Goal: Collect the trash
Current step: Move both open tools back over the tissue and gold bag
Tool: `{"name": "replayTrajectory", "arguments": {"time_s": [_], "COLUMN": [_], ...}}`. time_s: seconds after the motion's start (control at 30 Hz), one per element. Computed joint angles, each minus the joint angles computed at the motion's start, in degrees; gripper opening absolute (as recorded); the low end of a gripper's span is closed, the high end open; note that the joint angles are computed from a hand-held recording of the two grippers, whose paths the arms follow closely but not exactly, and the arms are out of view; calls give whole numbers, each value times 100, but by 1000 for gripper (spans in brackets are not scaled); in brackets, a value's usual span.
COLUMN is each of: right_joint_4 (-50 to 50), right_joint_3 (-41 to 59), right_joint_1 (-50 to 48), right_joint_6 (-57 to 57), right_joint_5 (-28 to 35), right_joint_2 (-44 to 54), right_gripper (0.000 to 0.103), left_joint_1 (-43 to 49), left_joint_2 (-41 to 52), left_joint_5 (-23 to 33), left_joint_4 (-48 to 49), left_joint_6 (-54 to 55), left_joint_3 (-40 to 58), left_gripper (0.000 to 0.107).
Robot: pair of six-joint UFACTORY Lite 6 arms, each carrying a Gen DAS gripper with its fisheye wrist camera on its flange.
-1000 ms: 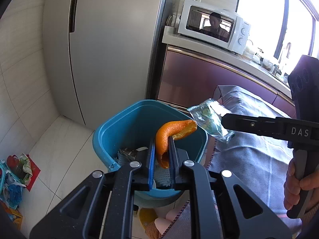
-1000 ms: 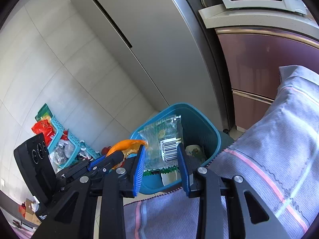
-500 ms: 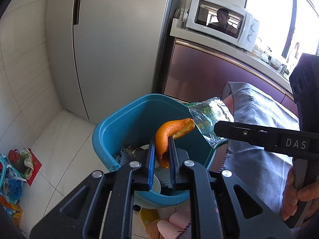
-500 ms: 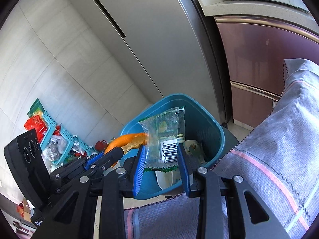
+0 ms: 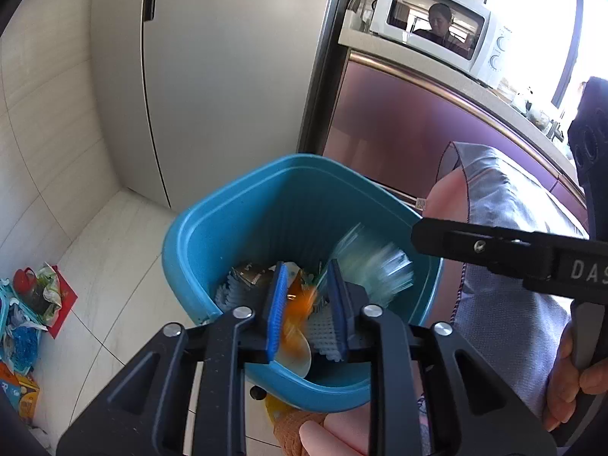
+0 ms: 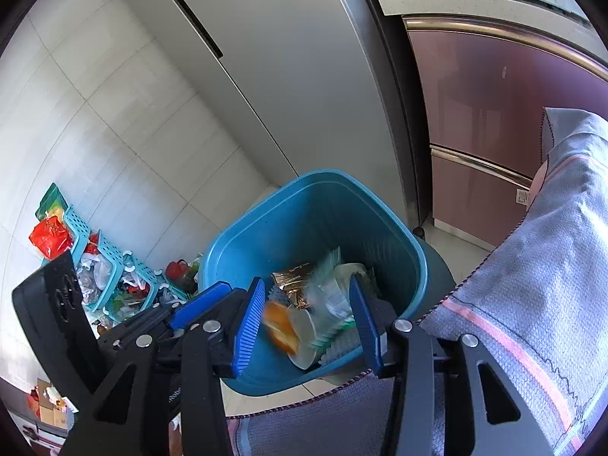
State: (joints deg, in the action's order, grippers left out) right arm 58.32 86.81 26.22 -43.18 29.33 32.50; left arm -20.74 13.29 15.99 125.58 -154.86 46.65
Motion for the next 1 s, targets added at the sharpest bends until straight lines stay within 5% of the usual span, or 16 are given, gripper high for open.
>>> {"name": "replayTrajectory", "arguments": {"time_s": [0.23, 0.53, 0.8, 1.0], "right_joint_4": [884, 1562, 988, 473], "right_joint_3": [-733, -3255, -4969, -5008], "right_joint_1": [-330, -1580, -4852, -8022], "right_joint_6": [-1076, -2648, -3171, -4043], "right_joint_5": [289, 828, 2374, 3742], "right_joint_2": [-596, -3281, -5476, -5426], "right_gripper": [44, 54, 56, 56], "left_joint_1": [-179, -1347, -2854, -3703], "left_joint_2": [-381, -1538, -713, 805], "left_joint_5": [218, 456, 417, 64], "left_joint_4": [121, -388, -836, -2020], "left_joint_6": [-246, 451, 1256, 2781], "left_joint_3": [-320, -596, 751, 2762], "left_gripper": [38, 67, 78, 79]}}
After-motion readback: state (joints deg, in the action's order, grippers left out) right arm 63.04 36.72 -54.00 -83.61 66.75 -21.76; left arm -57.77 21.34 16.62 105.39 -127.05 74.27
